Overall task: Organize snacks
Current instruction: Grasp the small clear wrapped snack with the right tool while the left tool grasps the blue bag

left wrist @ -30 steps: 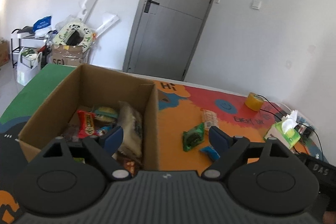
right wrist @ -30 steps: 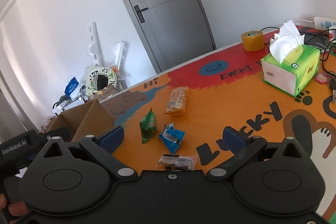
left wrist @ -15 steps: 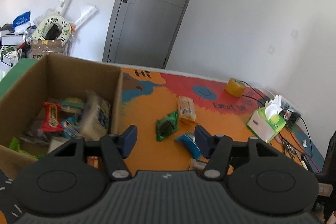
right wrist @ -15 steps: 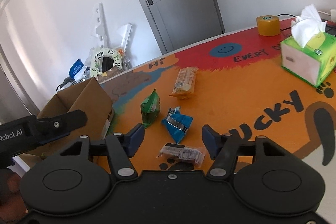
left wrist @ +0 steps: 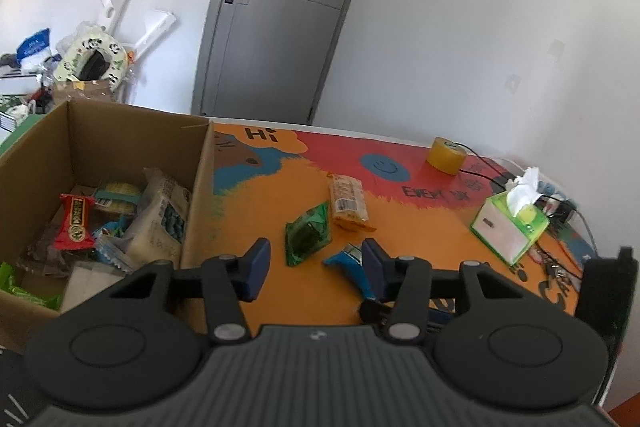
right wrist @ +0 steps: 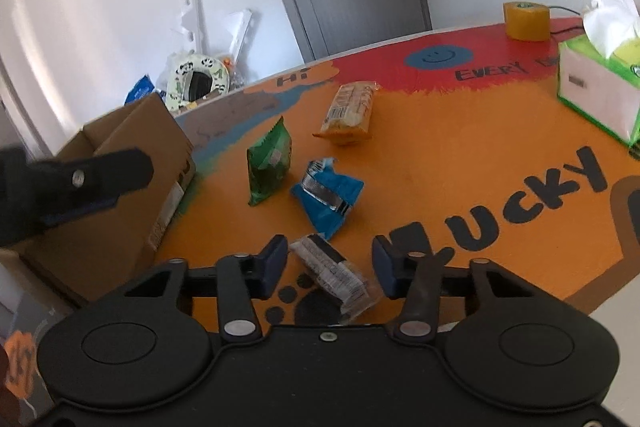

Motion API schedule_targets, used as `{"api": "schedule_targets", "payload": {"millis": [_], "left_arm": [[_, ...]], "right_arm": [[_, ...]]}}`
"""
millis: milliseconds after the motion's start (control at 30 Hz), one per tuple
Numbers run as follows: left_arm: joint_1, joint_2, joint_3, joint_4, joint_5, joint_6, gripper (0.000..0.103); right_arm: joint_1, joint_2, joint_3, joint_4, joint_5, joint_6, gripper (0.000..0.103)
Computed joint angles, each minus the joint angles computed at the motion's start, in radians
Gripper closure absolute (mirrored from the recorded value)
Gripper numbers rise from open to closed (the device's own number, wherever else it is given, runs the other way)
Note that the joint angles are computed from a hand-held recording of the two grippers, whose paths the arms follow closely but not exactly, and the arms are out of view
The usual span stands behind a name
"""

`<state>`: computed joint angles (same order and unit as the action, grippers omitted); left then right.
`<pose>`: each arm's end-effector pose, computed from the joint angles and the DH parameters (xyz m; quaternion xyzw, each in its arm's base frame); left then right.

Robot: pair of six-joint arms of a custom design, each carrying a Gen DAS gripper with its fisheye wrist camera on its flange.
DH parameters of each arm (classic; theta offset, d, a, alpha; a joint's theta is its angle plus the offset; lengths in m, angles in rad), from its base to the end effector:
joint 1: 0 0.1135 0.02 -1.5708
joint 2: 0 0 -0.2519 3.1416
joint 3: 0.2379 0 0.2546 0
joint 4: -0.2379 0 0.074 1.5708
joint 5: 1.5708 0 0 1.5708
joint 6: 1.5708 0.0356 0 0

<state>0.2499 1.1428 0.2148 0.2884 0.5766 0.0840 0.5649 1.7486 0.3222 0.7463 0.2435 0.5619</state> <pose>0.1938 0.0294 0.1186 0.0562 0.8643 -0.1790 0.4667 0.2106 0.1233 0.0569 0.0510 0.8959 0.1357 0.4200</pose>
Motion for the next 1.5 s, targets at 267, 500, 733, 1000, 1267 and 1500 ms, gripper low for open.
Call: {"api": "schedule_targets", "payload": {"millis": [267,500,733,1000,1267,1500], "left_arm": [[-0.077,-0.053,-0.041,0.045,-0.075,-0.059,0.054],[-0.224,0.036,-0.040,0.134,-0.199,-0.093,0.054],[-0.338,0.217,0.016,0.231,-0.272,-0.136,0.054],[-0.415,0.398,0.094,0.303,-0.337,-0.162,0.051],[-0.466,0.521,0.174,0.334,-0.365,-0.154,0.024],[-0.475,0.619,0.222,0.329,-0.420,-0.151,0.038]], "right_arm": [[-0.052,-0.043,-0.099,0.078,-0.019,0.009,0.082],[-0.152,-0.072,-0.177,0.151,-0.067,0.010,0.082],[-0.250,-0.075,-0.235,0.237,-0.119,-0.011,0.082],[-0.345,-0.080,-0.264,0.276,-0.156,-0.048,0.082],[-0.355,-0.031,-0.246,0.286,-0.154,-0.057,0.082],[-0.338,-0.001,-0.242,0.315,-0.152,-0.067,0.070]]}}
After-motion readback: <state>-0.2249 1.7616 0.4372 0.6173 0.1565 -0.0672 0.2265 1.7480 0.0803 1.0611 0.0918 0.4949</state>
